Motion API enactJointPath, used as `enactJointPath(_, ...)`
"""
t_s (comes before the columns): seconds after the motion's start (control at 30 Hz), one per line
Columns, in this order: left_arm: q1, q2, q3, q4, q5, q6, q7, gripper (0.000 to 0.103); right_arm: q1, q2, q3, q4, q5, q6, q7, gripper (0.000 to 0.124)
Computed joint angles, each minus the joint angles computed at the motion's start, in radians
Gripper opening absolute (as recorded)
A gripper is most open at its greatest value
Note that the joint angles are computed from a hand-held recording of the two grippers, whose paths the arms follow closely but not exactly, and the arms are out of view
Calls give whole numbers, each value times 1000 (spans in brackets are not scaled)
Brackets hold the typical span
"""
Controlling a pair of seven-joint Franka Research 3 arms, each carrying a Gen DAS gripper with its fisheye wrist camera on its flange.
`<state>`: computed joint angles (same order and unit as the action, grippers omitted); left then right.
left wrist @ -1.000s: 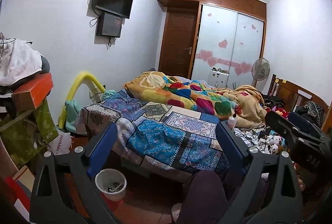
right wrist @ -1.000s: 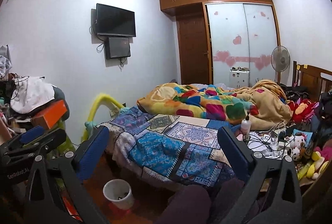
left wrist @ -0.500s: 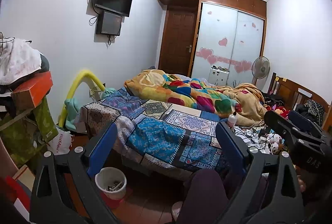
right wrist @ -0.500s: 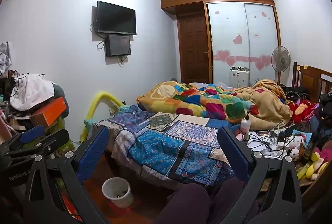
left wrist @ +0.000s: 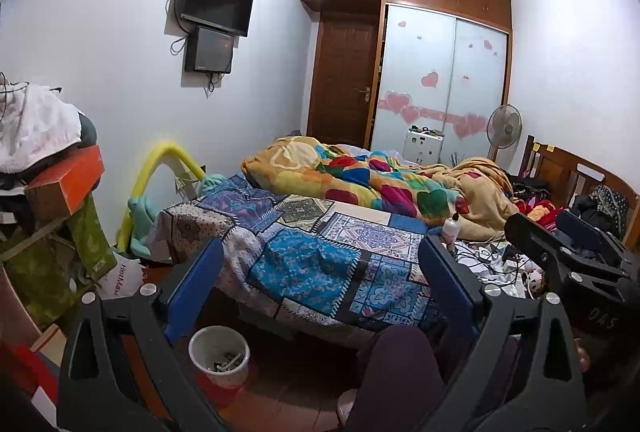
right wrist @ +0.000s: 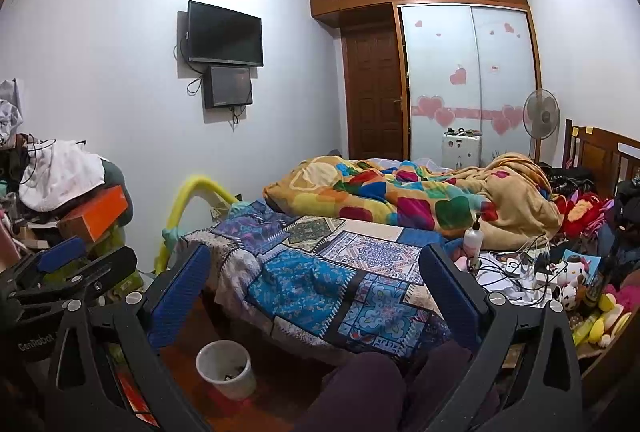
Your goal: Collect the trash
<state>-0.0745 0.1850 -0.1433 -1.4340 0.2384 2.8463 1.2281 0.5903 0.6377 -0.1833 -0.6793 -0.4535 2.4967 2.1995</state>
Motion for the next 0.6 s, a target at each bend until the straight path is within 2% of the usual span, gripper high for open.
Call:
enactJointPath(0.33,0,-7,9,-8,30,7,-10,102,0,-30,2,-51,-7,21,9,103)
enactJointPath(0.6,14,-14,1,-20,0,18,23,102,0,-35,3,-60,-17,24,16,103)
